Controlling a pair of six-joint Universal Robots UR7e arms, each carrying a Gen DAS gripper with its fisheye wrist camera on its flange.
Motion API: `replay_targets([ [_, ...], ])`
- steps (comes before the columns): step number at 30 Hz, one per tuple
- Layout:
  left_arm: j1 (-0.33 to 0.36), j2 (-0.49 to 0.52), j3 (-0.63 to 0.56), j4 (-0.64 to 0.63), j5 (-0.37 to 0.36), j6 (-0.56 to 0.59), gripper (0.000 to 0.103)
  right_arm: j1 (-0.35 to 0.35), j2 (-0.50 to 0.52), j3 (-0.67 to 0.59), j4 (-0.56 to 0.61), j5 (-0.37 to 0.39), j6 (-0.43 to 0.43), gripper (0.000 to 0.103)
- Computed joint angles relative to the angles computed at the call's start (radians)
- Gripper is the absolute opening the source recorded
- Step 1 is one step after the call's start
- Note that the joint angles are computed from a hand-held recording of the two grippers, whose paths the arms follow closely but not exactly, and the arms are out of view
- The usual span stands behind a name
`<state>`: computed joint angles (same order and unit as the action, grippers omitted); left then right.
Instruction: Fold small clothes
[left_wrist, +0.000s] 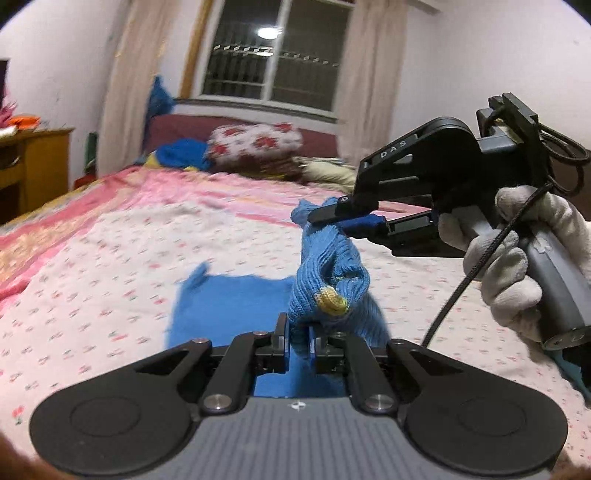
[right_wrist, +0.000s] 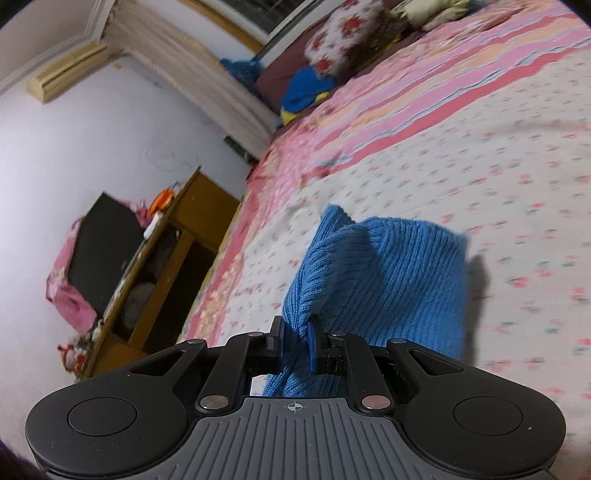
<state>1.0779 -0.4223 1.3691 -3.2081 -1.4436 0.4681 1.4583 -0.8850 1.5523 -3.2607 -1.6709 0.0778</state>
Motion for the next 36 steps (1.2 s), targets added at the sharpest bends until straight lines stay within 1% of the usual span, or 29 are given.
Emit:
replay_targets([
  [8, 0.053, 0.013, -0.075, 0.082, 0.039, -0.087, 0.017, 0.030, 0.167, -0.199, 0.125, -0.037, -0.006, 0.012],
  [14, 0.078, 0.012, -0.098, 0.176, 0.068, -0.136, 0.018, 0.056, 0.262, -0.309, 0.204, -0.105, -0.046, 0.013],
  [16, 0.082, 0.005, -0.093, 0.202, 0.072, -0.143, 0.018, 0.055, 0.279, -0.331, 0.247, -0.098, -0.052, 0.013],
  [18, 0.087, -0.001, -0.092, 0.208, 0.064, -0.154, 0.019, 0.047, 0.288, -0.341, 0.266, -0.061, -0.033, 0.013],
  [20, 0.089, -0.006, -0.092, 0.210, 0.062, -0.159, 0.021, 0.045, 0.294, -0.353, 0.283, -0.036, -0.028, 0.016],
  [21, 0.089, -0.007, -0.090, 0.199, 0.065, -0.159, 0.024, 0.049, 0.295, -0.356, 0.285, -0.042, -0.028, 0.016],
  [22, 0.087, -0.010, -0.084, 0.188, 0.066, -0.157, 0.026, 0.053, 0.293, -0.352, 0.279, -0.051, -0.032, 0.016],
  [24, 0.086, -0.023, -0.063, 0.159, 0.064, -0.155, 0.027, 0.057, 0.274, -0.329, 0.260, -0.040, -0.050, 0.016],
  [26, 0.086, -0.033, -0.050, 0.146, 0.064, -0.158, 0.028, 0.063, 0.248, -0.298, 0.214, -0.035, -0.067, 0.016],
  [29, 0.084, -0.043, -0.035, 0.127, 0.065, -0.165, 0.028, 0.073, 0.189, -0.216, 0.123, -0.054, -0.129, 0.016],
  [31, 0.076, -0.049, -0.013, 0.074, 0.073, -0.141, 0.028, 0.085, 0.153, -0.156, 0.068, -0.107, -0.194, 0.016],
  [33, 0.065, -0.053, 0.006, 0.012, 0.076, -0.110, 0.028, 0.097, 0.134, -0.111, 0.019, -0.177, -0.264, 0.016],
  [36, 0.050, -0.050, 0.015, -0.070, 0.073, -0.061, 0.028, 0.104, 0.118, -0.051, -0.031, -0.251, -0.351, 0.016],
])
